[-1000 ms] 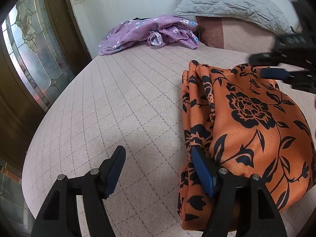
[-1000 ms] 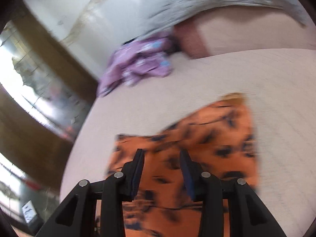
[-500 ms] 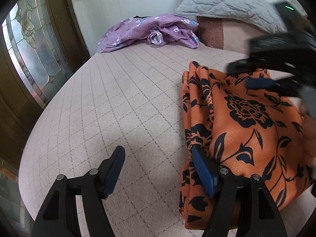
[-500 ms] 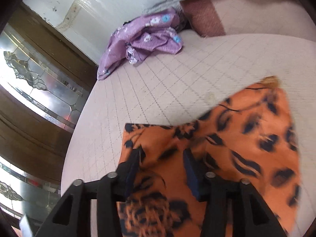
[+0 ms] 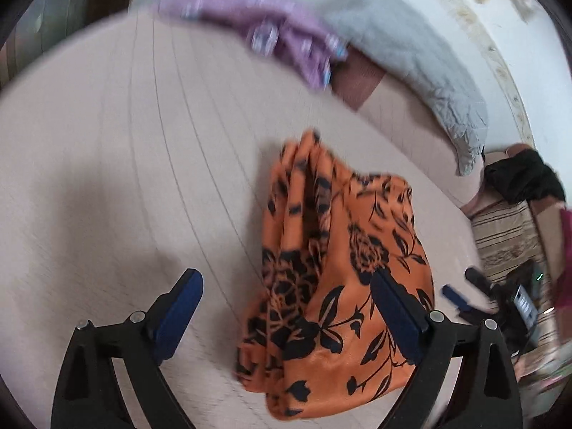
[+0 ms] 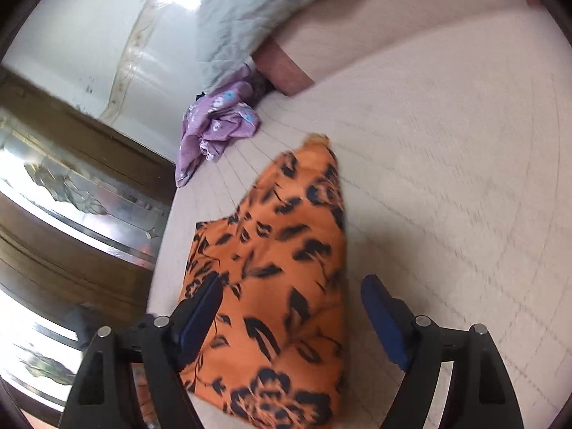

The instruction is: Fold small clothes

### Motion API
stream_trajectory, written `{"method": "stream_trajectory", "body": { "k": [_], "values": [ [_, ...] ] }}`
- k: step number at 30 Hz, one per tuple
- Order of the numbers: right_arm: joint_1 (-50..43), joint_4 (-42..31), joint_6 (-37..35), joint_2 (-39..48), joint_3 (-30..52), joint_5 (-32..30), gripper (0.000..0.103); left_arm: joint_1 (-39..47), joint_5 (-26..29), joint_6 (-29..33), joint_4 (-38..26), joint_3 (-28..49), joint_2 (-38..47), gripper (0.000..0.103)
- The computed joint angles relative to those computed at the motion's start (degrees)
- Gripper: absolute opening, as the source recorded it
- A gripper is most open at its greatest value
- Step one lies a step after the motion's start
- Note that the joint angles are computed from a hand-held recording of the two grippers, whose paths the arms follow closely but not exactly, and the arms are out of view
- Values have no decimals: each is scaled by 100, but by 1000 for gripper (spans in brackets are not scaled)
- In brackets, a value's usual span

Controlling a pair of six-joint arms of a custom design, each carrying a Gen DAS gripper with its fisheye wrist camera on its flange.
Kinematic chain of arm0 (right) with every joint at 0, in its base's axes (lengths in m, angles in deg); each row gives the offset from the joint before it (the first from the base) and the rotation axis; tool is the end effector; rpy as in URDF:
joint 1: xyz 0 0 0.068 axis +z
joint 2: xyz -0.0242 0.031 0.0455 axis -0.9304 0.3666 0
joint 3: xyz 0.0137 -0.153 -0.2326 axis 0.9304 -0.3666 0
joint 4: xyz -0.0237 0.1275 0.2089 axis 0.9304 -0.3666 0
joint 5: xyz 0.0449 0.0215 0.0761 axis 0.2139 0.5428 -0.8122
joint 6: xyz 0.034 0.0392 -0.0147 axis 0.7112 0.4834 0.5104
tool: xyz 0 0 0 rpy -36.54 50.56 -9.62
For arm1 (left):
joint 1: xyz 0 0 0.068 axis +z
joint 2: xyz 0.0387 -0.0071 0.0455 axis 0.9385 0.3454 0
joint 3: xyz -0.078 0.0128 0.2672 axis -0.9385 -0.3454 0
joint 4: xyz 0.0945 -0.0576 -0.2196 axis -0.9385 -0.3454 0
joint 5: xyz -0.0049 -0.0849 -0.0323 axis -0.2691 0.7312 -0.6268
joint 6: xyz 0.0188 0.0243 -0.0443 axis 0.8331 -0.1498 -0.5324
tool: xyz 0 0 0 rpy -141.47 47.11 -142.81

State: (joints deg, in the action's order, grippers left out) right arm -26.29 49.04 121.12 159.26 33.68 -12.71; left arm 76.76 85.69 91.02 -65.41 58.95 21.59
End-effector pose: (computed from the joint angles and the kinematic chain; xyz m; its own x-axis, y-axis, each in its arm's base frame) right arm 0.1948 0.1631 0.0980 -0.5917 0.7200 -0.3628 0.3504 0.6349 0.6886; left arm 0.3038 0.0146 0.1543 -0.9165 0.1403 -0.3746 0.3338 0.7844 -0.5229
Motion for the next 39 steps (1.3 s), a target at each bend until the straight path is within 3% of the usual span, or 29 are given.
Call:
{"method": "stream_trajectory", "body": {
  "k": [3, 7, 11, 14, 18, 19, 20, 21, 25, 27, 33, 39],
  "values": [
    [-150, 1336, 202, 643, -496, -533, 83, -170, 74, 56, -629, 406, 690, 95],
    [-362, 3702, 357, 2254, -750, -1190, 83, -343, 49, -66, -359, 231, 675, 95],
    [-450, 4519, 69, 3009, -443, -1306, 83, -513, 266, -90, -255, 166, 733, 95],
    [-534, 4036, -183, 2963, -46, -1524, 83, -693, 269, -168, -28, 78, 671, 95],
    [-389, 3082, -520, 2801, 558, -1311, 82, -967, 153, -423, 375, -113, 533, 93],
    [-312, 2727, -588, 2713, 712, -1152, 78, -1021, 145, -451, 425, -134, 512, 89],
    [-249, 2506, -611, 2665, 808, -1041, 76, -1139, 50, -518, 490, -181, 458, 76],
    [-183, 2237, -627, 2607, 904, -906, 70, -1237, -35, -618, 584, -224, 428, 69],
    [-183, 2404, -518, 2640, 794, -800, 49, -1445, -139, -872, 969, -474, 169, 49],
    [-58, 2059, -585, 2421, 833, -536, 43, -1640, -327, -970, 1217, -726, -274, 41],
    [504, 640, -953, 1026, 641, 509, 39, -2121, -356, -1302, 1371, -1080, -1329, 38],
    [1382, -595, -472, -958, -136, 1543, 39, -1930, 50, -879, 1530, -1264, -1566, 38]
  ]
}}
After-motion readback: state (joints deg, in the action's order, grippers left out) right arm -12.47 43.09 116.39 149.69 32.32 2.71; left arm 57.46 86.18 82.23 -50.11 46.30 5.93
